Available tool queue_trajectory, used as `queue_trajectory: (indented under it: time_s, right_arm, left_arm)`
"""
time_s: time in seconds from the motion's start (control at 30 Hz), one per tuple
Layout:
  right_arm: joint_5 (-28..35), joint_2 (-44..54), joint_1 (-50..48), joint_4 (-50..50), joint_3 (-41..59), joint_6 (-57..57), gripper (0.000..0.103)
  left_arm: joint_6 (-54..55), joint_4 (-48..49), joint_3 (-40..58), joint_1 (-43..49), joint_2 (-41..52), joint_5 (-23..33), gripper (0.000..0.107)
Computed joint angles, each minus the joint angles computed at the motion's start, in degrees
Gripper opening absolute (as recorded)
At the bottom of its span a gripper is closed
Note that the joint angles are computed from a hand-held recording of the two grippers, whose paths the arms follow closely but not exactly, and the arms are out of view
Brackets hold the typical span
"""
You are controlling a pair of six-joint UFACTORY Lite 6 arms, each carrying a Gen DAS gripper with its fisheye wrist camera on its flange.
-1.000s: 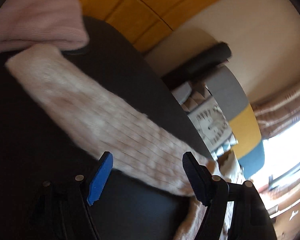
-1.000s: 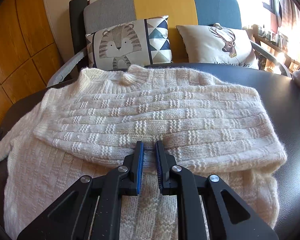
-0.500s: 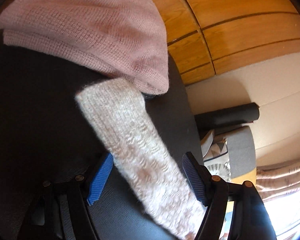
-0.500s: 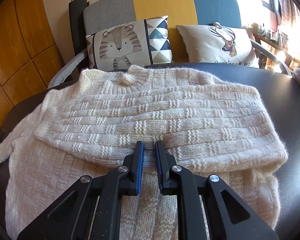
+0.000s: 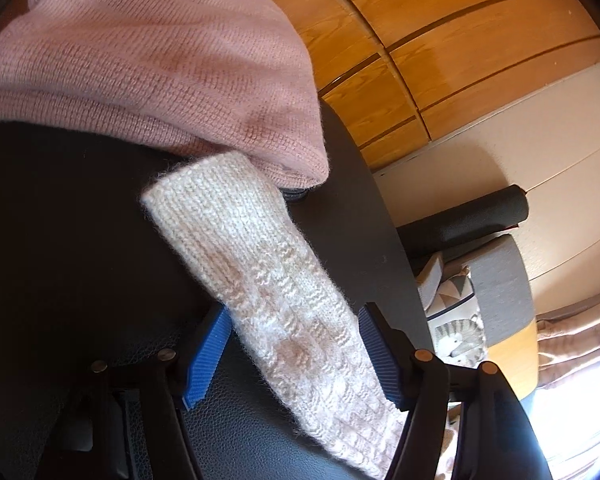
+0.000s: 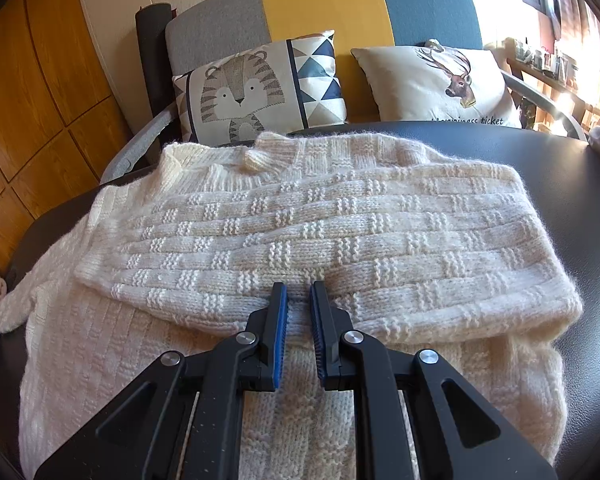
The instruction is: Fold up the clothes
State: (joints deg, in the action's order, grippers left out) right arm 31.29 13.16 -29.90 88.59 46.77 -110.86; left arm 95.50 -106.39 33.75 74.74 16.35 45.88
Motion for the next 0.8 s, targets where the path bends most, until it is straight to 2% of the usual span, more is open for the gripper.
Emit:
queue_trajectory:
  time_s: [0.3,0.53,0.77,0.8]
  right_arm:
    - [0.0,-0.1,-0.1,-0.2,0.0,0.0,0.013]
    - [-0.6,-0.4,0.3,0.7,-0.3,-0.9,0.013]
    - [-0.8,-0.4,0.4,1.2,-0.5,-1.4,0.013]
    - [-0.8,-0.4,0.4,1.2,-0.5,-1.4,0.013]
  left_arm:
    - [9.0,-13.0,-3.2,-9.9,-5.8,-10.5,0.068]
    - [15.7,-20.8,-1.6,-16.9,-7.1,-18.4,0.066]
    - [25.1,-30.7,-0.5,-21.1,-6.2,-21.7,0.066]
    - [26.8,-32.5,-0.1,-21.9,-6.1,-22.7,0.063]
